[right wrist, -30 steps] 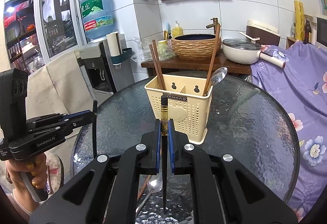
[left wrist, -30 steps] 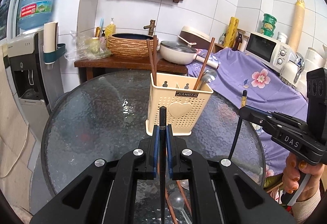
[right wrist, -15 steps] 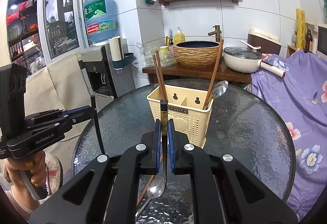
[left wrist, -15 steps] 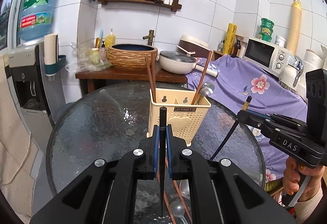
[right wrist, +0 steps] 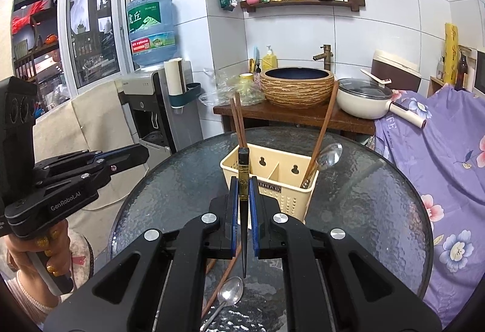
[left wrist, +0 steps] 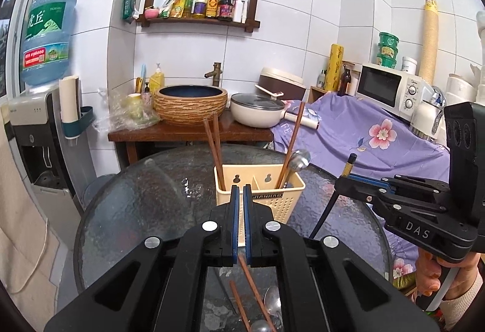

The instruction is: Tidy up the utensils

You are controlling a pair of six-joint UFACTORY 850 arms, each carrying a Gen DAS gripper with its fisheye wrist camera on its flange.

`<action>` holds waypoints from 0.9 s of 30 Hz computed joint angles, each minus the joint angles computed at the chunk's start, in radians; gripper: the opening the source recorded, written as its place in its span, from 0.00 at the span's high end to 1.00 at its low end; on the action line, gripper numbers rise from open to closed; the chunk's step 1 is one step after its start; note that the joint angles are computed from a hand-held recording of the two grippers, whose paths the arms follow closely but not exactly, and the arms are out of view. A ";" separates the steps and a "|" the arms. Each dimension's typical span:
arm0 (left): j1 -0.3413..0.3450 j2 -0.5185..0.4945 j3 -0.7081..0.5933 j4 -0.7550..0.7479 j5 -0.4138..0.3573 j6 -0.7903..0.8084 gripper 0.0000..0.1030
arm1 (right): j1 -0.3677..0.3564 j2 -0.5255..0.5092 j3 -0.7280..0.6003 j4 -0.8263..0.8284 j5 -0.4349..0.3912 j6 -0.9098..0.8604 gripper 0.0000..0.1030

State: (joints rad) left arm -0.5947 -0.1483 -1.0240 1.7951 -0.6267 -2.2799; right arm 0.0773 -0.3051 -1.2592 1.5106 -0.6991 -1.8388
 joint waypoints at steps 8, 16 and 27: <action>0.018 -0.007 -0.003 -0.012 0.019 0.000 0.97 | 0.007 -0.005 -0.006 -0.002 0.010 0.004 0.93; 0.024 -0.015 -0.023 -0.025 0.015 0.028 0.97 | 0.010 -0.016 -0.075 -0.011 0.002 0.055 0.93; 0.059 -0.030 -0.089 -0.071 0.010 0.116 0.97 | 0.048 -0.029 -0.251 0.057 0.082 0.071 0.93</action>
State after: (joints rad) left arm -0.5352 -0.1782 -1.1131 1.7245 -0.6168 -2.1636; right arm 0.1248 -0.3339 -1.5097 1.5678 -0.6168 -1.7674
